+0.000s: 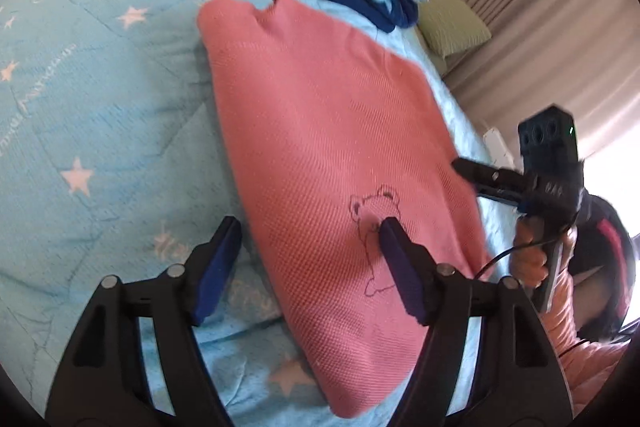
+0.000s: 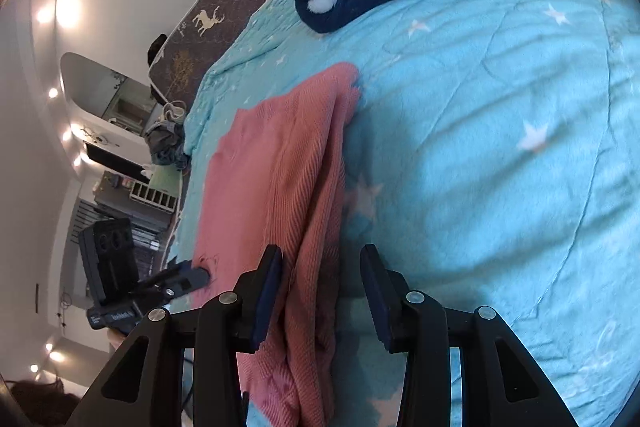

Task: Fold small clothes
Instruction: 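Grasp the pink garment edge with the left gripper while the right gripper grasps beside it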

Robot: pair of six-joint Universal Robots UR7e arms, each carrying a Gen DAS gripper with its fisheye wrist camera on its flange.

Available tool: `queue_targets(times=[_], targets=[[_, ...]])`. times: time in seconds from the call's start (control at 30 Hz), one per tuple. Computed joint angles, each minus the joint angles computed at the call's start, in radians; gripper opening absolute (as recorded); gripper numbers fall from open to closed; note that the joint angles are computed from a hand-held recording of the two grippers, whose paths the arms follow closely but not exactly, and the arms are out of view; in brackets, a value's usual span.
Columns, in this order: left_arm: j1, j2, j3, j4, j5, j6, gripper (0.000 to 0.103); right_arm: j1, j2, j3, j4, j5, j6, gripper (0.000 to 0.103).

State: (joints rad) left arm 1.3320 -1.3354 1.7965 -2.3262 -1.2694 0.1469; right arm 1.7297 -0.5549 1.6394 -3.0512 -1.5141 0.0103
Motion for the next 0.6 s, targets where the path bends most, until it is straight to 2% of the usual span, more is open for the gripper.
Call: queue_targets(times=[0.13, 0.2, 0.37, 0.6], targets=[[0.007, 0.021, -0.018, -0.017, -0.008, -0.020, 0.073, -0.016, 0.030, -0.053, 0.050, 0.085, 0.015, 0.041], [0.006, 0.031, -0.028, -0.014, -0.002, -0.013, 0.073, -0.010, 0.039, -0.071, 0.065, 0.085, 0.008, 0.043], [0.005, 0.042, -0.025, -0.034, -0.001, 0.007, 0.075, 0.009, 0.050, -0.103, 0.110, 0.078, -0.038, 0.060], [0.012, 0.056, -0.036, -0.042, -0.021, 0.021, 0.076, 0.021, 0.059, -0.128, 0.152, 0.059, -0.058, 0.069]])
